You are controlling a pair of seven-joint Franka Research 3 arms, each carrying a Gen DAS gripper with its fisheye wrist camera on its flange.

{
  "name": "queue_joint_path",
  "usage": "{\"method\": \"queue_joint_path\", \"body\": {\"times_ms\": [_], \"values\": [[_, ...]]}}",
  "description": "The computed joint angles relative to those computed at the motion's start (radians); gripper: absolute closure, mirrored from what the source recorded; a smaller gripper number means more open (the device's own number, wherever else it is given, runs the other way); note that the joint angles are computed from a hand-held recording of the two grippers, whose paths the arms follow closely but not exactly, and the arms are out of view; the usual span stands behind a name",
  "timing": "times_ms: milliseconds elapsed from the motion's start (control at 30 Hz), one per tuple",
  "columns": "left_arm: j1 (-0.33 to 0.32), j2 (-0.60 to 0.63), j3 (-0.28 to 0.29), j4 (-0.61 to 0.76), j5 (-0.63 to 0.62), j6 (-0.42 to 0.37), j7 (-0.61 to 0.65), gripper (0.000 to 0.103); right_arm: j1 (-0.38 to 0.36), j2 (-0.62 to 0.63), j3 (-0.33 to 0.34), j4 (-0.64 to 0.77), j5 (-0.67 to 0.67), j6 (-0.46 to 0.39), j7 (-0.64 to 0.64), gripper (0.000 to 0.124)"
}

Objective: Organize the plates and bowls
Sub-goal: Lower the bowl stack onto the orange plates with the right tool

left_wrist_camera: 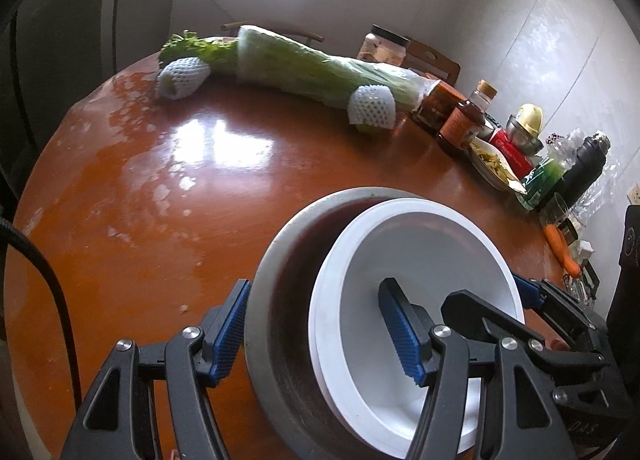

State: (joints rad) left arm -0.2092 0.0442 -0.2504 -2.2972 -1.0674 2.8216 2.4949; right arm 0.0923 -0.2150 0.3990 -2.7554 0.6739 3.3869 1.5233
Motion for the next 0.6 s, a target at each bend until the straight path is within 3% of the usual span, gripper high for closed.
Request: {"method": "queue_joint_path", "body": {"times_ms": [167,333,433,600], "values": [[-0.008,0.014,-0.012,0.014,0.019,0.01,-0.019,0.038,0.068,-0.011,-0.092,-0.026,-0.03,0.017,0.03,0.052],[-0.013,0.019,-0.025,0.016,0.025,0.032,-0.022,0.038,0.05,-0.027,-0.081,-0.041,-0.015,0.02,0.023,0.052],[-0.016,0.014,-0.029,0.009,0.026,0.048,-0.018,0.039,-0.035,-0.04,0.024,-0.041,0.049,0.025,-0.013,0.052],[-0.019,-0.013,-0.023,-0.004,-0.047,0.046,0.046,0.039,-0.101,-0.057,0.114,-0.04,0.115,0.024,-0.046,0.052]]}}
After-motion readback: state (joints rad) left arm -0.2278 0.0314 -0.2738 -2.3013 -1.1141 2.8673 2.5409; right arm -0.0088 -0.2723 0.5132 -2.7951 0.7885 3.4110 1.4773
